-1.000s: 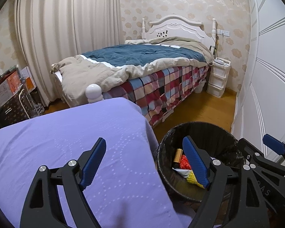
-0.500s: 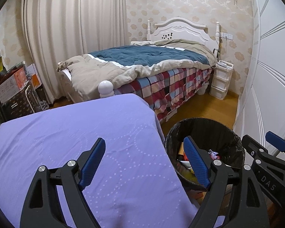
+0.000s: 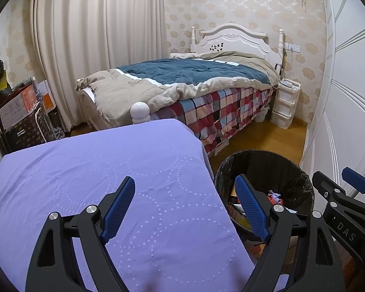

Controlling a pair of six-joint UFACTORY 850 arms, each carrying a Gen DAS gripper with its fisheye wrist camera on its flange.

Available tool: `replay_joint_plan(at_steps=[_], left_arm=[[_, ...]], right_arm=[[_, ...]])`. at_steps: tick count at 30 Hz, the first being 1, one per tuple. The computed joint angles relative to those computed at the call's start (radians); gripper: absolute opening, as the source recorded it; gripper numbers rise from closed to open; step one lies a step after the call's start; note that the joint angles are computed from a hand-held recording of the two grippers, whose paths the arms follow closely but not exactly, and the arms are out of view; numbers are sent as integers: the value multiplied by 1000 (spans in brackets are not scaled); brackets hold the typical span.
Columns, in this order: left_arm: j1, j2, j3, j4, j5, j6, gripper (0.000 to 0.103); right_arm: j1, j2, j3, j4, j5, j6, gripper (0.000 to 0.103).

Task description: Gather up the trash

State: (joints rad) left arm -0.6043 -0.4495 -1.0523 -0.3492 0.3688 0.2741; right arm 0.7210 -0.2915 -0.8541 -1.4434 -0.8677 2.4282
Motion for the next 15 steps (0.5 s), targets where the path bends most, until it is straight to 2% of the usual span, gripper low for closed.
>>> replay_joint_plan(at_steps=[15], left_arm=[[1, 2, 2, 3, 1, -3, 81]], right_arm=[[3, -1, 0, 2, -1, 1, 68]])
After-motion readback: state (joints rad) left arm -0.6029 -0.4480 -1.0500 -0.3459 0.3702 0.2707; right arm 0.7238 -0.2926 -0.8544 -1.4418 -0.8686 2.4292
